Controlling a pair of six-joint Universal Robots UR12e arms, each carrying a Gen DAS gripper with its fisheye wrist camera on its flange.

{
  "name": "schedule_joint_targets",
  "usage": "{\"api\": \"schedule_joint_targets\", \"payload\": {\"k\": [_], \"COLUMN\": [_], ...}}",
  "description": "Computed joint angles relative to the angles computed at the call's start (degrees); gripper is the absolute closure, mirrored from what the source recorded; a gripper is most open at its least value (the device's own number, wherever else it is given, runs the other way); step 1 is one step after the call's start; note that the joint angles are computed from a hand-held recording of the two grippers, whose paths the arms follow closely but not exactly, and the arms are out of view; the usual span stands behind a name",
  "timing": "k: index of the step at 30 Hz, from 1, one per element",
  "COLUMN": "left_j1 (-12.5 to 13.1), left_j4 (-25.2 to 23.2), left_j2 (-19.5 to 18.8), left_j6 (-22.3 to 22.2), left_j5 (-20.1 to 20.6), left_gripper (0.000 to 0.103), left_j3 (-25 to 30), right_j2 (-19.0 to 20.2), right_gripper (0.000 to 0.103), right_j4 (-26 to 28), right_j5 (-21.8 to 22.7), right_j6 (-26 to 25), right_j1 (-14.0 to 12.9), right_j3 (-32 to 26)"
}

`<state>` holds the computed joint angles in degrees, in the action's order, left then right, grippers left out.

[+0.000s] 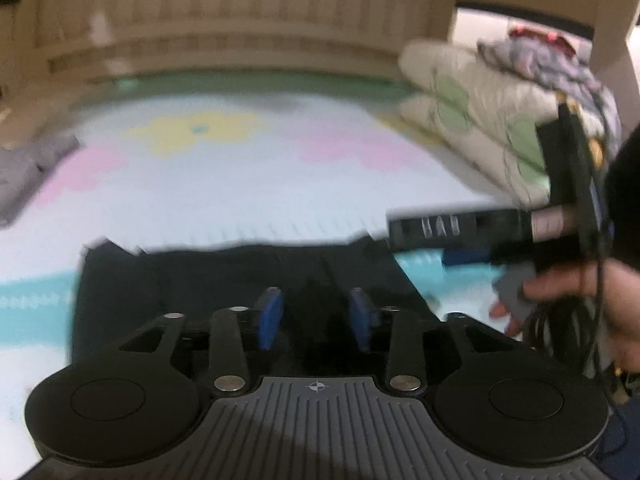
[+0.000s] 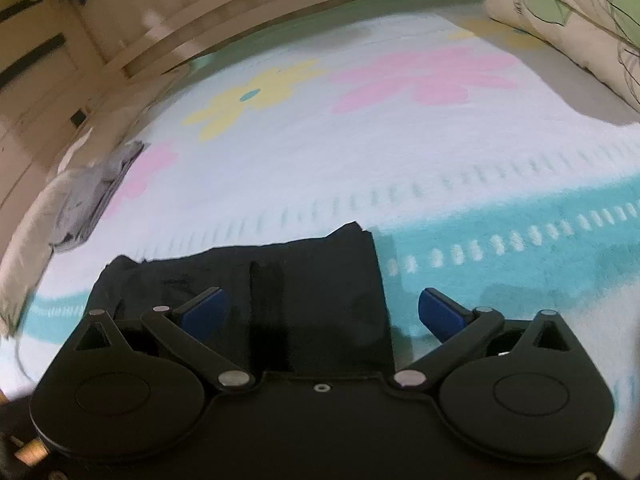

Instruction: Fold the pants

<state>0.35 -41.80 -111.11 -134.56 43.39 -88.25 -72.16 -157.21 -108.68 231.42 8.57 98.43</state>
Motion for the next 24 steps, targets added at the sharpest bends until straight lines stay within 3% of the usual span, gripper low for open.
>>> {"api": "schedule_joint_targets", "payload": {"k": [2,4,7,11,14,16,19,24], "left_j1": [0.3,-0.2,-1.1,-2.1,-3.1,-3.5,-4.0,-2.3], "left_j4": [4.1,5.4,1.7,-5.4,-7.4,-5.8,-7.2,-10.4], "left_j2": [-0.7,-1.9,-4.0,-6.2,-7.1,-7.2,-7.8,-7.7], "left_j6": [-4.7,-8.7,-12.7,-12.9,-9.3,-7.4,-7.5,-9.6], "left_j5": [1.1,4.9,12.3,19.4,22.9,24.0,23.9,20.5], "left_gripper": [0.046,0.045,0.045,0.045,0.045,0.044,0.041,0.042], "left_j3": [0.5,2.1,5.7,9.1,10.0,9.5,10.5,11.2], "right_j2": [0.3,0.7,1.7,3.1,4.1,4.5,5.1,5.6], "right_gripper": [0.000,0.000,0.000,0.000,0.000,0.000,0.000,0.000], "right_j4": [-0.9,-2.0,-2.7,-0.9,0.2,1.1,1.2,-1.1], "right_j5": [0.8,2.2,5.5,8.6,9.4,10.3,10.6,9.6], "right_j6": [-1.2,-1.9,-3.5,-5.9,-6.6,-6.5,-7.0,-10.2], "right_j1": [0.0,0.2,0.2,0.3,0.3,0.2,0.3,0.8], "right_j3": [0.0,-0.2,-0.9,-2.6,-3.5,-3.9,-4.4,-3.9]}}
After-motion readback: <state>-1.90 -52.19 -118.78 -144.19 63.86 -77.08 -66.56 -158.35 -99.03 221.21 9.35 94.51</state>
